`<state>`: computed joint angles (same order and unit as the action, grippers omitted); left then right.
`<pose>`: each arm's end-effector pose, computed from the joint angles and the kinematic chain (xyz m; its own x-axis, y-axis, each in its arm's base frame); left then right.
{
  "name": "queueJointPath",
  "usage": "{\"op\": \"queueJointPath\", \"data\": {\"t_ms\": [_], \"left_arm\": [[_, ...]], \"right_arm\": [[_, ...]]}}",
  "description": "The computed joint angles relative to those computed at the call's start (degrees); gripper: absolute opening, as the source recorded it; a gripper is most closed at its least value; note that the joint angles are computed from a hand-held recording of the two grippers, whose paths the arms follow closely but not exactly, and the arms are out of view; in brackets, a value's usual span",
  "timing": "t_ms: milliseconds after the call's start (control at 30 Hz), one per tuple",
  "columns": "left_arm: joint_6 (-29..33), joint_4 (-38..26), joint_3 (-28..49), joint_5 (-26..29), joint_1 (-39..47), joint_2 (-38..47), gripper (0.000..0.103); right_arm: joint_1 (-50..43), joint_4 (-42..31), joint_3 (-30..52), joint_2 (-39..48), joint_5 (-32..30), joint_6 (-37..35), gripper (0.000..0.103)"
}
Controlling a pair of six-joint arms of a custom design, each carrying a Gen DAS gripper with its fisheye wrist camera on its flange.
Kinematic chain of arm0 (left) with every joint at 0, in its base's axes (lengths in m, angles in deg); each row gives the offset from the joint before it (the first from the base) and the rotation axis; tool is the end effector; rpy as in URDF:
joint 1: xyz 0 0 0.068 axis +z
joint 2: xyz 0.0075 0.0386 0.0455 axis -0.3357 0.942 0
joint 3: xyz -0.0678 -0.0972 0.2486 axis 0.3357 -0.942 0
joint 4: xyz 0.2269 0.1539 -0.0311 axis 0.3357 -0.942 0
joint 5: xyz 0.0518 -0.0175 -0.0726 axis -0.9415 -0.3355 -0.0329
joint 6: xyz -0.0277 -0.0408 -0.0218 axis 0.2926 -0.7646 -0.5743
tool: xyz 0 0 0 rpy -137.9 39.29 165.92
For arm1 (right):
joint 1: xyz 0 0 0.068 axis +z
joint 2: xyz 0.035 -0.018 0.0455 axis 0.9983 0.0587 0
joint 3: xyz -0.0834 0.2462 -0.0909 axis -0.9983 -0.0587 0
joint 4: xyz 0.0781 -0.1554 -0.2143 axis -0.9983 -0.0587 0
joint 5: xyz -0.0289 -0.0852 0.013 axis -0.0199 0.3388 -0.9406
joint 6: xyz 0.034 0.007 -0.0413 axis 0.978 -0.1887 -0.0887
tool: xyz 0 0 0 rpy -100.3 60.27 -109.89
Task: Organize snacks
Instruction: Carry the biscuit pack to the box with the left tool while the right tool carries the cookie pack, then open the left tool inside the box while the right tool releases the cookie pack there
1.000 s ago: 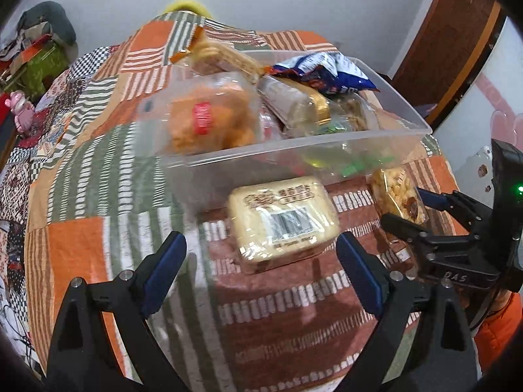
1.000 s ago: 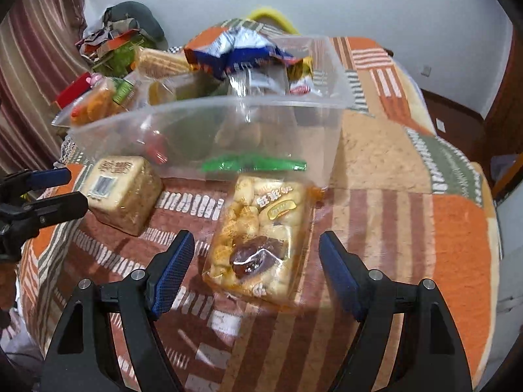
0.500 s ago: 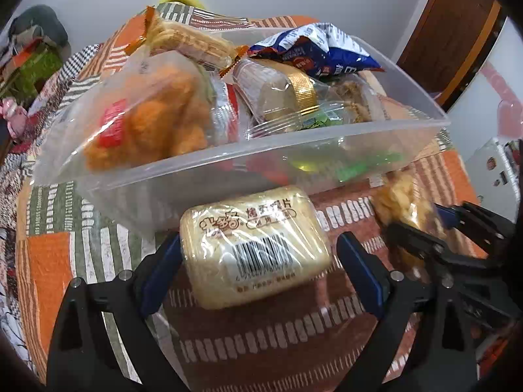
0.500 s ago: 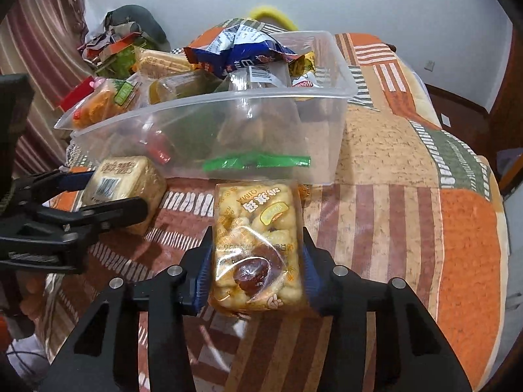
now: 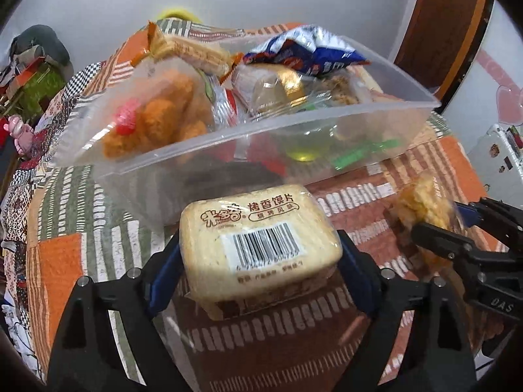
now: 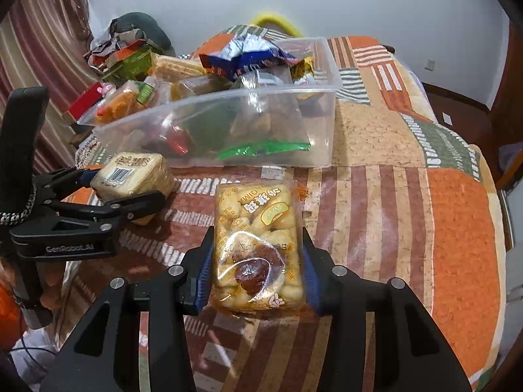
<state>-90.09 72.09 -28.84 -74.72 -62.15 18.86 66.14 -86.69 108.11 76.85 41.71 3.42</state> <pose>0.1646 -0.1346 0.0664 -0.8429 -0.0765 -0.5326 -0.0474 0.9966 -0.0681 0.1460 -0.0337 0.1362 -0.7548 -0.3512 -0.5541 -0.5268 0.8278 0.1930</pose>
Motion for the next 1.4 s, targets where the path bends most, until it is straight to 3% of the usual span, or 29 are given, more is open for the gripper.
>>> {"op": "queueJointPath", "data": {"t_ms": [267,467,567,800,1100,1400], "left_arm": [[-1.1,-10.4,-1.1,-2.8,-3.7,-16.7,0.086],[0.6,-16.6,1.6,-4.5,-4.6,-25.0,0.086],[2.0,-16.3,4.0,-4.4,-3.4,-24.0,0.086],[7.1,-12.2,8.3,1.6,4.8,-18.4,0.086],[9.3,-7.6,12.3,6.1,11.4,-9.9,0.086],[8.8,-5.4,13.4,10.6,15.1,-4.7,0.087]], "right_arm": [[-0.3,-4.4,5.6,-3.1,-4.6,0.4,0.042],[4.7,-0.7,8.5,-4.6,-5.2,8.2,0.042],[7.0,4.2,8.2,-5.2,-3.8,12.6,0.042],[11.1,13.8,10.1,3.7,0.8,20.1,0.042],[11.0,13.4,14.1,11.0,-1.3,20.2,0.042],[12.4,15.2,13.8,12.5,-0.7,20.3,0.044]]}}
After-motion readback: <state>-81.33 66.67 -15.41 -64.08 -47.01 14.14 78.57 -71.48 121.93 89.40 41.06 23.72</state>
